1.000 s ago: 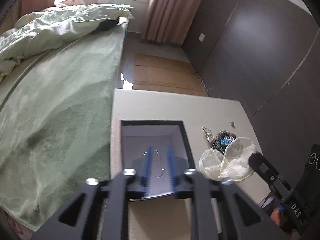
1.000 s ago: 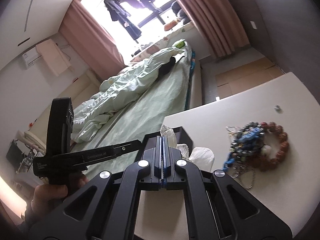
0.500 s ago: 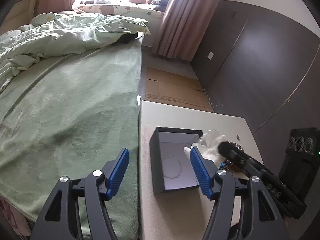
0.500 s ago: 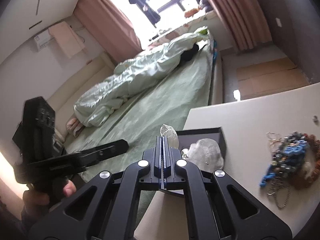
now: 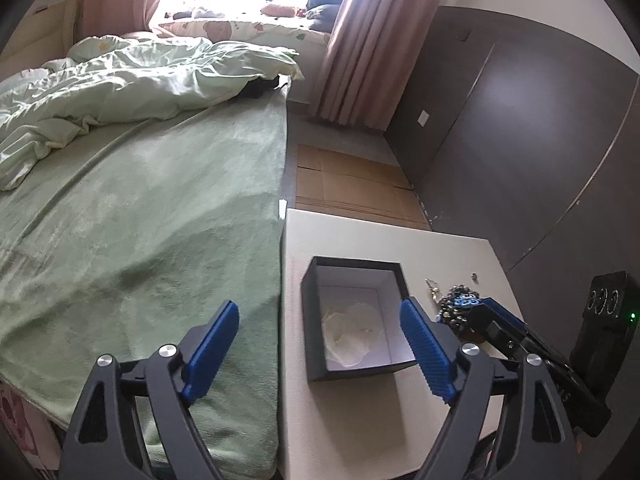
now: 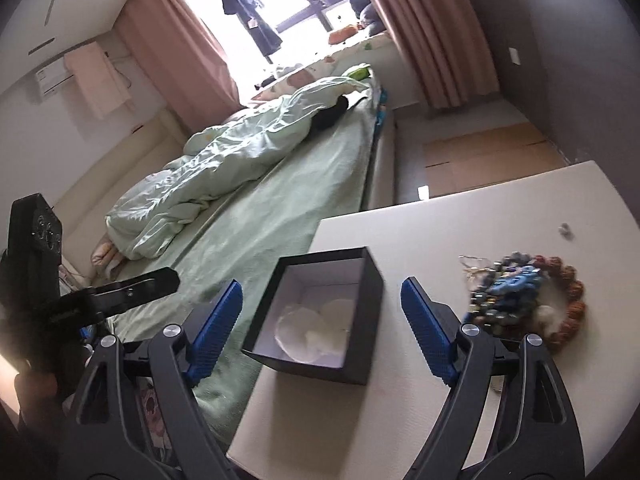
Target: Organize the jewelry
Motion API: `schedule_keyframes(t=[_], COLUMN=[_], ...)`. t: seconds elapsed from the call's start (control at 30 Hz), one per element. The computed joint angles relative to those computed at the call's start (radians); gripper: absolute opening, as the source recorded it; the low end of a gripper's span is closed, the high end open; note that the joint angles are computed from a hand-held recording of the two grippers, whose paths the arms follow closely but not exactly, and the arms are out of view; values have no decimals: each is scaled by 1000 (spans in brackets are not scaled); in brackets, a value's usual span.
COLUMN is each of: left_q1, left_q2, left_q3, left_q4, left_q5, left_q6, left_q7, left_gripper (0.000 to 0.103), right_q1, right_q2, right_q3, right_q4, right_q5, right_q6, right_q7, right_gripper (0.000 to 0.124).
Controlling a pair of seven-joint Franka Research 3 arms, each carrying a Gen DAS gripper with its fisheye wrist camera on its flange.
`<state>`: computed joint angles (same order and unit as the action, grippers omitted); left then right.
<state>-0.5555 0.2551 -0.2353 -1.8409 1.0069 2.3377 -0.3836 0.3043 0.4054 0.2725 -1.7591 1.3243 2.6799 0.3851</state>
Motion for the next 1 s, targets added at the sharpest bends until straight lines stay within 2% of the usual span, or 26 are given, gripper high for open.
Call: schedule_keyframes(t=[0.1, 0.2, 0.33, 0.4, 0.67, 0.87, 0.97, 1.0], left_q1=[-11, -24, -47, -61, -100, -134, -149, -149], left_q2=[18, 42, 92, 118, 233, 374, 442, 475], left_q3=[-2, 1, 8, 16, 58, 98, 120, 124], left_q4=[31, 68, 143, 179, 328, 523, 616, 658], left_q5=[3, 3, -18, -19, -37, -85, -127, -146], left_q6=[-21, -36, -70, -79, -54, -23, -6, 9], left_q7=[9, 13, 50, 64, 127, 250, 307, 331], left_gripper=[85, 85, 85, 85, 85, 85, 85, 81], right_q1=[-4, -29, -45, -69, -119, -167, -170, -170], right_q2=[-17, -21, -3, 4, 17, 39, 52, 56], right_q3=[-8, -22, -51, -55, -72, -75, -85, -87], right_q4=[-15, -18, 0, 9, 25, 51, 62, 66], right_q5=[2, 11, -47, -66, -119, -135, -171, -184], right_q6=[32, 14, 13, -20, -62, -126, -133, -132], right_q7=[-19, 1, 95, 126, 170, 219, 257, 272], right_gripper=[81, 82, 82, 82, 81, 70, 61, 56])
